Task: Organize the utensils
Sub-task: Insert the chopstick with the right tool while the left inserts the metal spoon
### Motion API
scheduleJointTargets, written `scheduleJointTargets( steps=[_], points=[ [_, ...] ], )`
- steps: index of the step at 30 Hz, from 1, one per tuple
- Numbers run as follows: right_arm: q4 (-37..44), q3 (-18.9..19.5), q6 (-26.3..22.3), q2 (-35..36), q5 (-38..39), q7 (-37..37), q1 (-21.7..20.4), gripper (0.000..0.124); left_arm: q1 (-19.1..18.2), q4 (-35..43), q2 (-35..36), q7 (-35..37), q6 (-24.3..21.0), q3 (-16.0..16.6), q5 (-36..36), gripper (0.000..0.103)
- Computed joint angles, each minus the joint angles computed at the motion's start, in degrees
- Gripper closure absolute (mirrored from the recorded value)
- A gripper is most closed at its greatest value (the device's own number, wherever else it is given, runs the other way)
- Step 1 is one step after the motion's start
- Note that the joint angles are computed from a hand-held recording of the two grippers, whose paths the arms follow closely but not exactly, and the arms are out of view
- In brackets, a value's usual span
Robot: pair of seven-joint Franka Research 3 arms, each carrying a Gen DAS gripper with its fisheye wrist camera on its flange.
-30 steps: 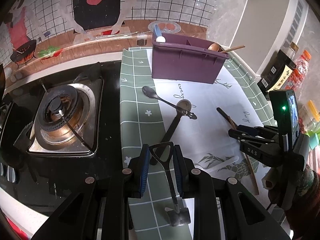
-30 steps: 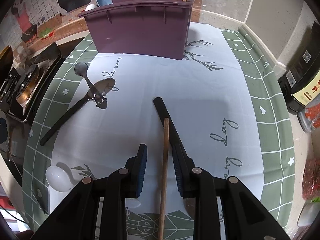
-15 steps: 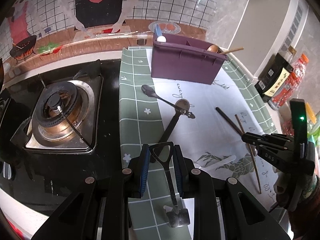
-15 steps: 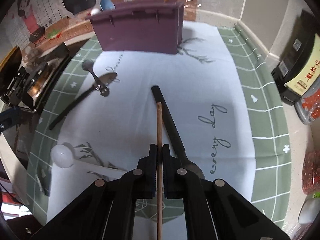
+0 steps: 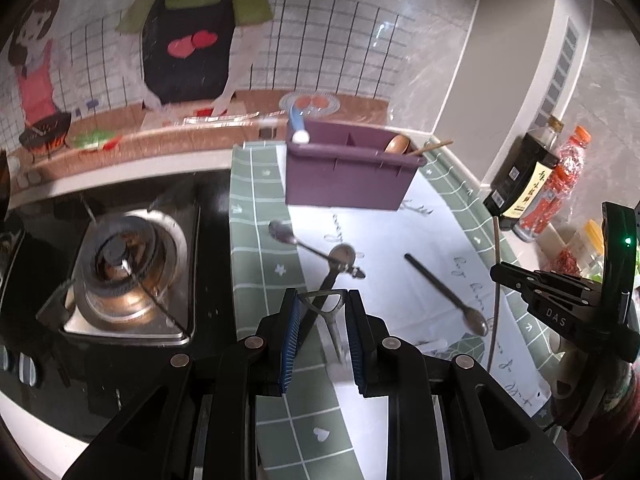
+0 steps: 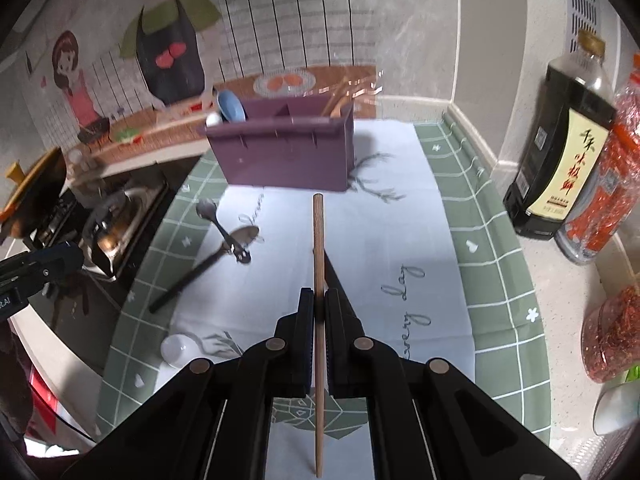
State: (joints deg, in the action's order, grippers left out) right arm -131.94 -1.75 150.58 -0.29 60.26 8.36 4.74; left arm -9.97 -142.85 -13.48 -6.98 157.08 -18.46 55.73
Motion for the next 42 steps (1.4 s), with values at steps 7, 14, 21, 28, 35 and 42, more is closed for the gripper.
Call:
scheduleJointTargets(
  steps=[7, 14, 21, 28, 35, 42],
  points=[
    [0.4, 0.2, 0.1, -1.5, 3.1, -1.9, 0.7, 0.120, 0.0, 2.3, 0.2, 1.9, -1.7, 0.1, 0.8, 0.079],
    [1.9, 0.1, -0.5, -2.2, 4.2, -1.6, 1.6, 0.120, 0.3, 4.2, -0.3, 4.2, -1.7, 0.9, 0.7, 0.079],
    [10.2, 0.1, -1.5, -2.7, 7.7, -1.4, 2.4, 0.120, 3.5, 11.9, -3.1, 10.2, -5.5, 0.7, 4.3, 0.079],
    [28.5, 2.0, -0.5, 5.7, 9.0, 5.8, 2.4, 0.120, 6.1, 23.9, 2.8, 13.1, -8.5, 2.4, 8.7, 0.079],
    [38.8, 5.9, 0.0, 15.0, 8.3, 7.3, 1.1, 0.120, 5.6, 33.7, 14.6, 11.9, -4.9, 7.1, 9.8, 0.079],
    [44.6, 9.5, 0.8, 23.0, 4.7, 10.8, -0.3, 0.120, 2.3, 38.6, 22.9, 14.7, -4.8, 11.2, 7.0, 0.079]
  ],
)
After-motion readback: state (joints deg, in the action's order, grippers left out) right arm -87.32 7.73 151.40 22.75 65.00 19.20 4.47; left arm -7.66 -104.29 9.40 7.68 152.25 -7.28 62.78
